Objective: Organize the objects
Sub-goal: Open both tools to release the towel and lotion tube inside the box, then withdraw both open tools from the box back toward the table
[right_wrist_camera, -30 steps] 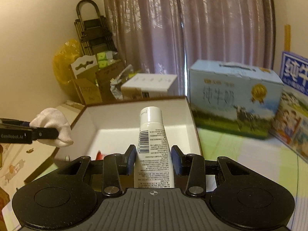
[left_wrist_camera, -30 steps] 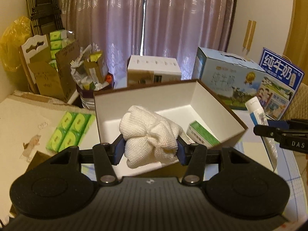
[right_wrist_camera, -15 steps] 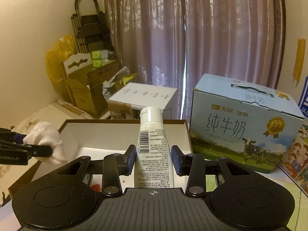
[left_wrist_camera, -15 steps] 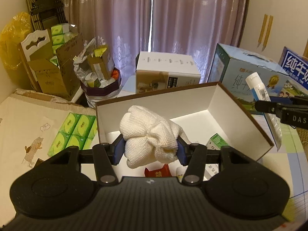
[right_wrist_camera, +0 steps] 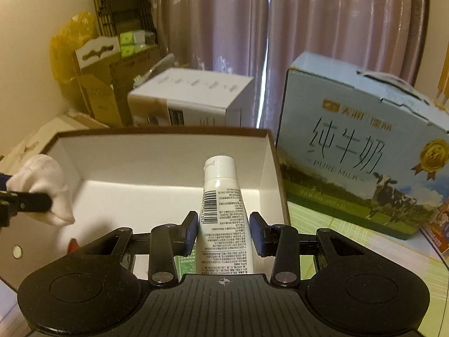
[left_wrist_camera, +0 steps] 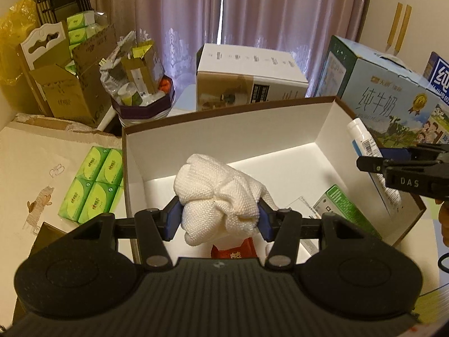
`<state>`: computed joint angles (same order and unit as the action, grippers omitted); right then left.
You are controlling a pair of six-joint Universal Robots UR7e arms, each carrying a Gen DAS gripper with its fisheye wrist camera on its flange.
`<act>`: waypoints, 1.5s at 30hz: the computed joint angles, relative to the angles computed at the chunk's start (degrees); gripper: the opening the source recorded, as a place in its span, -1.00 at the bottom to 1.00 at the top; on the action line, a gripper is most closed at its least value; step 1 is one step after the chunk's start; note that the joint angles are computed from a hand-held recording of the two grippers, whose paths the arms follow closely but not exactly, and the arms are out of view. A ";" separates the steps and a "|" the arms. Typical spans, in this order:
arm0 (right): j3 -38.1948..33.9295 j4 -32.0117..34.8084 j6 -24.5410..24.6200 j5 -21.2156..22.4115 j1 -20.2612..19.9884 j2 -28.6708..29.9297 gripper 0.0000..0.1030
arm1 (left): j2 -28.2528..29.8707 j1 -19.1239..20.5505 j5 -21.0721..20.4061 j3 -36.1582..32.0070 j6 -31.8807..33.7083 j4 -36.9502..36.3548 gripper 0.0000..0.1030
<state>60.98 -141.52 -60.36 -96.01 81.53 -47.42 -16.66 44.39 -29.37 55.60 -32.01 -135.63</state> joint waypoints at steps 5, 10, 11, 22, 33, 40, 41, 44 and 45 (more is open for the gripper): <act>-0.17 -0.23 -0.53 -0.73 -0.11 0.63 -0.28 | 0.48 0.65 -0.73 -0.61 0.15 0.29 -0.04; -0.24 -0.66 -0.78 -1.36 -0.07 0.94 -0.28 | 0.96 1.12 -1.42 -1.16 0.01 0.67 -0.04; -0.35 -0.56 -0.75 -1.40 -0.12 1.00 -0.28 | 1.03 1.17 -1.52 -1.25 -0.04 0.76 -0.04; -2.54 1.19 1.98 -0.04 -0.22 1.47 -0.28 | 1.73 1.48 -2.53 -2.22 -0.35 1.62 -0.03; -1.95 3.00 1.87 0.17 -0.53 0.39 -0.28 | 3.04 1.61 -2.92 -4.38 0.38 2.47 -0.01; -1.08 3.39 2.47 0.93 -0.74 -0.42 -0.28 | 4.22 1.79 -3.32 -6.13 2.53 1.02 0.31; -0.92 3.57 2.61 1.18 -0.77 -0.63 -0.28 | 4.34 1.73 -2.92 -6.17 2.64 0.58 0.42; -0.09 4.00 2.67 1.83 -0.83 -1.50 -0.28 | 4.35 1.50 -2.30 -5.73 4.11 -1.39 0.69; 0.05 4.41 2.61 2.08 -0.86 -1.76 -0.28 | 4.25 1.47 -2.16 -5.72 3.67 -0.99 0.77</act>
